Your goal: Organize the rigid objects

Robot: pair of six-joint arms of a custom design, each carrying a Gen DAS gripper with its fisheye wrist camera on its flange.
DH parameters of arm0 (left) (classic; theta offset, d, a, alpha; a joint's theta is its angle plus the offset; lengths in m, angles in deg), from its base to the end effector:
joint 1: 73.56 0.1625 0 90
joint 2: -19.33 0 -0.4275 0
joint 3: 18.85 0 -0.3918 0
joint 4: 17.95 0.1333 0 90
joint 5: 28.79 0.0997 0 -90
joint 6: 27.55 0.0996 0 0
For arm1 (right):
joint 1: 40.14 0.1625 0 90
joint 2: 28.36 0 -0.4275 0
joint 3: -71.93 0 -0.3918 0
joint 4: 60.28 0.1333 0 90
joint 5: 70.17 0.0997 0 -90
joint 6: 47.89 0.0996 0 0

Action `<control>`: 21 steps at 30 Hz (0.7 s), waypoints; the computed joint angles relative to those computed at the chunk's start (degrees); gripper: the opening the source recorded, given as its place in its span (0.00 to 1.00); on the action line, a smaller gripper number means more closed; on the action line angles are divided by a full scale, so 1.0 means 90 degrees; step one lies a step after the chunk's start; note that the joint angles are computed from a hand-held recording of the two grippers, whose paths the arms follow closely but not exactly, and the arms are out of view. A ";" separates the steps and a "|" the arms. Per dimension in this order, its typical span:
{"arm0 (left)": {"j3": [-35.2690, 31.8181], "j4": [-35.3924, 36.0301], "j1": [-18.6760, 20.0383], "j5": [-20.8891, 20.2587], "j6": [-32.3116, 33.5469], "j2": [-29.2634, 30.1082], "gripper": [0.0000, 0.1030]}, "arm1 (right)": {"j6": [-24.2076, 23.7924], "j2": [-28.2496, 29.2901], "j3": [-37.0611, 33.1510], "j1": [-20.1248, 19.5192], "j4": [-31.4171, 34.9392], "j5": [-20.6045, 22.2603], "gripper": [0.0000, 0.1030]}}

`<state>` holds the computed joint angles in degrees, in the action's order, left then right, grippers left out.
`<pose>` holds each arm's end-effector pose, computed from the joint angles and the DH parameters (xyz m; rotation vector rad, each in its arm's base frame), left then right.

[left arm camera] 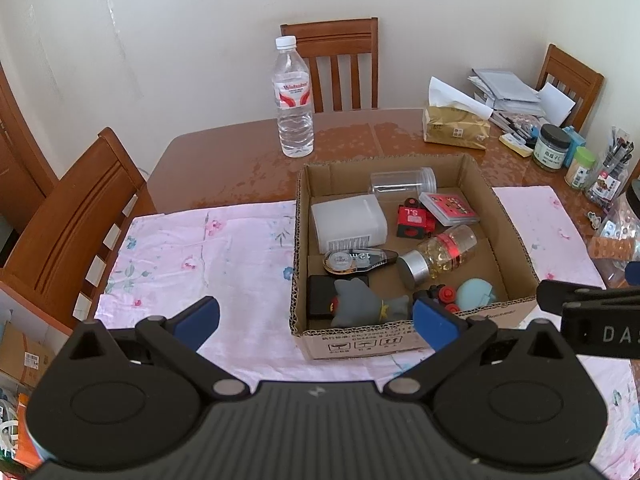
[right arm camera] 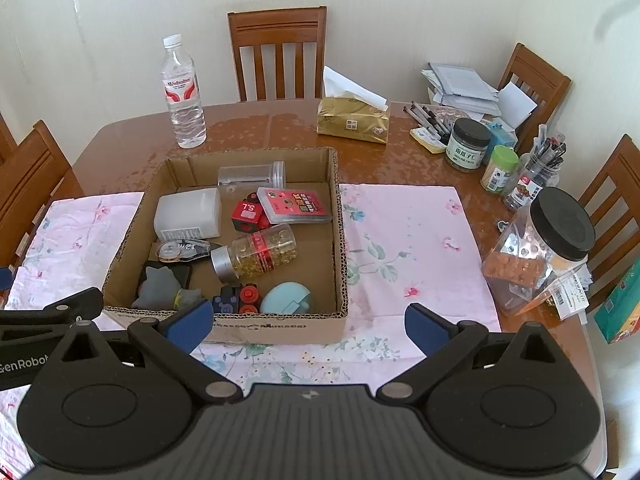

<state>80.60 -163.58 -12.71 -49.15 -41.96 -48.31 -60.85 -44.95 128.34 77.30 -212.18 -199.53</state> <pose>-0.0947 -0.6351 0.3599 -0.0341 2.0017 -0.8992 0.4456 -0.7060 -0.0002 0.6847 -2.3553 0.5839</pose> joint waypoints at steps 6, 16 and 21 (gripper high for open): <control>0.0002 -0.0017 -0.0014 0.0017 -0.0026 -0.0007 0.99 | -0.0014 -0.0008 0.0016 0.0007 -0.0038 0.0000 1.00; 0.0011 0.0058 -0.0018 0.0007 -0.0125 -0.0027 0.99 | -0.0028 -0.0033 0.0071 0.0028 -0.0103 -0.0056 1.00; 0.0004 0.0163 -0.0025 0.0000 -0.0252 -0.0041 0.99 | -0.0002 -0.0042 0.0089 0.0038 -0.0120 -0.0083 1.00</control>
